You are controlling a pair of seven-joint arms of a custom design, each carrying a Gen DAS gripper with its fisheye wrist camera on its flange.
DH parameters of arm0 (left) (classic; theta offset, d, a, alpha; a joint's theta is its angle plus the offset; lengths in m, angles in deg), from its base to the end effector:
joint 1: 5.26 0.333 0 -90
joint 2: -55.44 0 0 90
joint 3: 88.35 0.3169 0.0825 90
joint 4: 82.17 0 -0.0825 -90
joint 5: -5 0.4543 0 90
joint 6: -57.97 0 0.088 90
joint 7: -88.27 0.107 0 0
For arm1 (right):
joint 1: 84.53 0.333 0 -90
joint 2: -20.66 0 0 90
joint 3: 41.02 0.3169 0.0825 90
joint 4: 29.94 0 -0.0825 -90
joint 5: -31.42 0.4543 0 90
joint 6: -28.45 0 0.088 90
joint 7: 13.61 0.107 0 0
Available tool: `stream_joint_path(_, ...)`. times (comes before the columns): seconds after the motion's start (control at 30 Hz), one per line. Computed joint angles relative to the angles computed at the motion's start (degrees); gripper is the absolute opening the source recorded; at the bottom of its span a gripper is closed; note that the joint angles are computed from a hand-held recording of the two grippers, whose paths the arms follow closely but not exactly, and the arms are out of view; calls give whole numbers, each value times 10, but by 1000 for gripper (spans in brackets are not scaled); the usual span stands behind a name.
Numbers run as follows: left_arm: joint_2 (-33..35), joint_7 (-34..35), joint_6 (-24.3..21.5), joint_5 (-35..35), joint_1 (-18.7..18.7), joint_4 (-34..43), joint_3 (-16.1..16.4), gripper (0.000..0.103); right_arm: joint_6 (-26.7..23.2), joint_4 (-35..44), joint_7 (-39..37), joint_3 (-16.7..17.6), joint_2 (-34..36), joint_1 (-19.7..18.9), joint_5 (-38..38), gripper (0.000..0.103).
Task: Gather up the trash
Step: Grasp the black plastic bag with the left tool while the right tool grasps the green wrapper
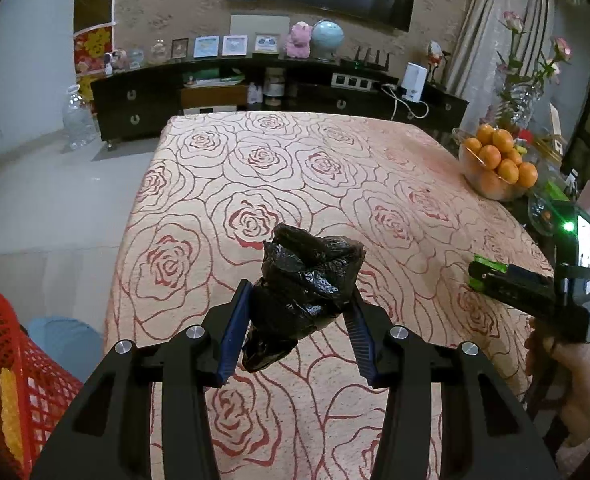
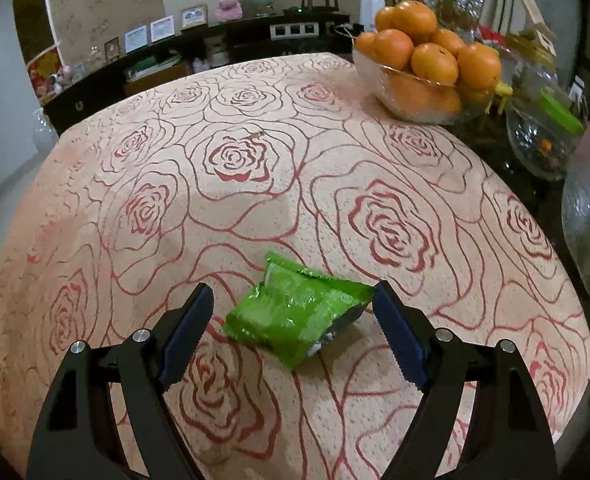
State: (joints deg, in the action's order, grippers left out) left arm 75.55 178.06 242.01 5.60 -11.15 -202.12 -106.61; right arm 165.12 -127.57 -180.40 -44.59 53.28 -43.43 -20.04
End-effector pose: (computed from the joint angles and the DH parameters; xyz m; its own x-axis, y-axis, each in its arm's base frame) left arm 0.6234 -0.2706 0.3024 -0.3952 -0.9128 0.1035 -0.6785 0.2141 -0.7027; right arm 0.5907 0.4494 0.2320 -0.4619 -0.8865 -0.0285 -0.6816 0.3754 -0.6281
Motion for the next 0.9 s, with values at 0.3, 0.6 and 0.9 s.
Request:
stream_joint_path(0.3, -3, -8, 3, 4, -14, -3, 21, 44, 11, 15, -32, -2, 14, 2, 12, 51)
stream_joint_path(0.6, -12, -24, 20, 18, -79, -11, 88, 44, 9, 17, -19, -10, 5, 25, -38, 47)
stream_joint_path(0.9, -16, -35, 38, 12, -187, -19, 196, 44, 13, 60, -50, -7, 27, 37, -69, 47)
